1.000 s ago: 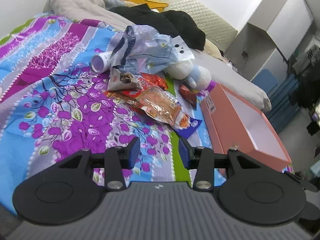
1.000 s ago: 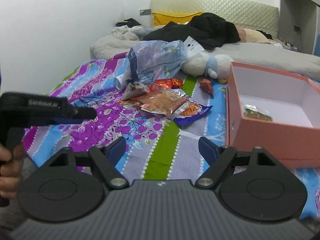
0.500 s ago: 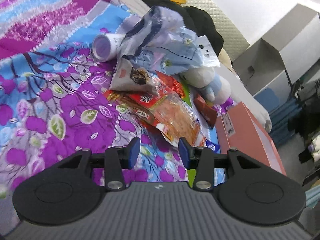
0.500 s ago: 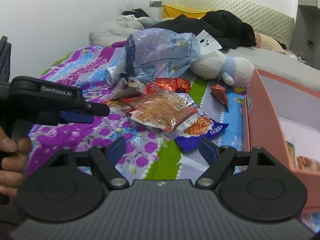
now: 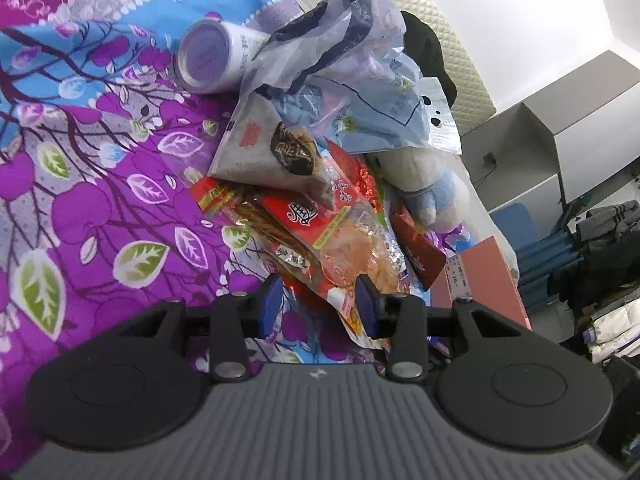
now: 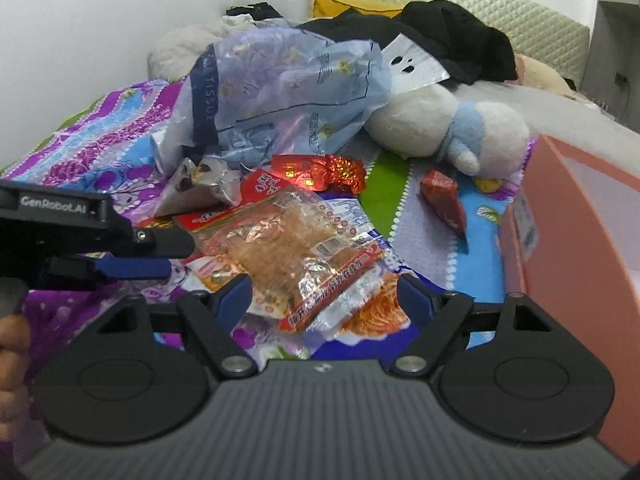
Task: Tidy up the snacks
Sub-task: 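Lower both open tools into the snack pile beside the pink box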
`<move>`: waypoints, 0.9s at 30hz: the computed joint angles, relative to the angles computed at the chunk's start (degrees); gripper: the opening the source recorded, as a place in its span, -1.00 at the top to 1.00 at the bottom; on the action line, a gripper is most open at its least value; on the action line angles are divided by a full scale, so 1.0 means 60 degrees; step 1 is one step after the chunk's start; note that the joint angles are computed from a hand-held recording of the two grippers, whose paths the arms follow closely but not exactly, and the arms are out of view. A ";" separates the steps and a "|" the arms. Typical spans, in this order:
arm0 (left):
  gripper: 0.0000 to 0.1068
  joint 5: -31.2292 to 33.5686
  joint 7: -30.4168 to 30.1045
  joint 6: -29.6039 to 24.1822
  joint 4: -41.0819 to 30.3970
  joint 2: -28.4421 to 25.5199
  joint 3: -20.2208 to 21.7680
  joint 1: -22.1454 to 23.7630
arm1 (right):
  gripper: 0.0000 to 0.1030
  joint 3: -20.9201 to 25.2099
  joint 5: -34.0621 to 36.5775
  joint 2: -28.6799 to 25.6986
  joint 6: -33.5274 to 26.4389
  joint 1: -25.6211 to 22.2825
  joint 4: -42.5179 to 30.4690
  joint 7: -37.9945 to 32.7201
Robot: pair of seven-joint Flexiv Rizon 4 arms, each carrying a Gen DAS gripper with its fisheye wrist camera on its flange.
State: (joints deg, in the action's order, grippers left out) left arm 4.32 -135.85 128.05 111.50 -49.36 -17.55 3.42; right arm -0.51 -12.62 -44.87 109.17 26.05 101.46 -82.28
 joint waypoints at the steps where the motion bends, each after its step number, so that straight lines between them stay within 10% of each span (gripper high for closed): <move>1: 0.29 0.0139 -0.0030 -0.0002 -0.0081 -0.0102 -0.0107 0.0113 | -0.57 0.0178 -0.0103 -0.0091 -0.0122 -0.0153 -0.0138 0.0046; 12: 0.85 0.0162 -0.0145 0.0527 -0.0332 -0.0622 -0.0038 0.0108 | -0.60 0.1067 -0.0603 -0.0603 -0.0726 -0.0826 -0.0669 0.0718; 22: 0.93 -0.0363 -0.0022 0.0579 -0.0121 -0.0196 0.0384 -0.0398 | 0.82 -0.0288 -0.0131 -0.0129 -0.0464 0.0310 -0.0168 0.0640; 27: 0.96 -0.0544 0.0037 0.0584 0.0217 0.0136 0.0501 -0.0565 | 0.89 -0.0364 0.0083 0.0218 -0.0332 0.0436 0.0276 0.0554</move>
State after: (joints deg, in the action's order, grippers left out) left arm 1.06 -135.63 131.56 112.80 -48.54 -14.55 0.03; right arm -2.69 -12.12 -43.57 107.18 28.67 103.12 -78.96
